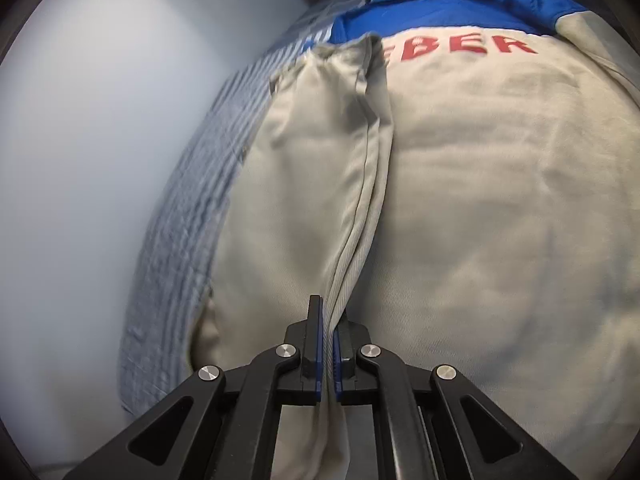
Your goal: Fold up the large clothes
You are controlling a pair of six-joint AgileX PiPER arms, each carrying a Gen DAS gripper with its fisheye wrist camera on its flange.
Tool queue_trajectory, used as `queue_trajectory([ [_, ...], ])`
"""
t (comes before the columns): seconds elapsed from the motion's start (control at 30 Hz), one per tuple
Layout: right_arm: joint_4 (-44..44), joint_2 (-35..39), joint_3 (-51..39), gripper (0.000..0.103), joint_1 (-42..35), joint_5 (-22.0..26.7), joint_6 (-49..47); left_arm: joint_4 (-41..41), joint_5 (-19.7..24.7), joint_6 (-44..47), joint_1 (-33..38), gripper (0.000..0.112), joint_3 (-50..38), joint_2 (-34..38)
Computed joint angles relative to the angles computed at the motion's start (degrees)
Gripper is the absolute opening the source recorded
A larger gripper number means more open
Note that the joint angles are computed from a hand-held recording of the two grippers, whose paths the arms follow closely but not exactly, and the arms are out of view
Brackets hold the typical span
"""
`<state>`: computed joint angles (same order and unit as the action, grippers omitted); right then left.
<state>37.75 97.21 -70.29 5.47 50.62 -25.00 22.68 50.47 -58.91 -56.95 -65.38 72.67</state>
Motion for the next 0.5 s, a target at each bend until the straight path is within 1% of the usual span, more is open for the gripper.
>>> queue_trajectory([
  [0.07,-2.1,-0.5,0.2,0.004,1.1,-0.2,0.4,-1.9,-1.2,0.4,2.0,0.019,0.6,0.2],
  [0.1,-3.8,-1.5,0.6,0.008,1.4,-0.1,1.0,-2.8,-1.7,0.7,2.5,0.019,0.8,0.5],
  [0.17,-8.1,-3.6,0.5,0.027,2.9,-1.6,2.7,-4.1,-2.9,1.5,3.2,0.019,1.9,1.1],
  [0.23,-10.5,-6.1,0.6,0.028,3.0,-3.6,1.7,-6.4,-4.7,4.2,4.5,0.019,2.9,2.0],
  [0.3,-9.8,-6.9,-0.9,0.029,2.1,-4.1,-0.6,-9.4,-6.4,6.1,5.0,0.019,2.6,3.9],
  [0.37,-7.4,-5.0,-5.1,0.028,1.3,-3.6,-2.6,-11.5,-7.5,6.9,5.1,0.019,3.1,5.0],
  [0.47,-7.6,-1.6,-10.9,0.029,2.4,-4.7,-2.3,-11.9,-9.1,6.5,5.5,0.019,4.7,5.2],
  [0.5,-8.0,0.7,-14.1,0.029,3.3,-5.1,-2.1,-11.7,-9.5,6.1,5.8,0.019,5.1,4.9],
])
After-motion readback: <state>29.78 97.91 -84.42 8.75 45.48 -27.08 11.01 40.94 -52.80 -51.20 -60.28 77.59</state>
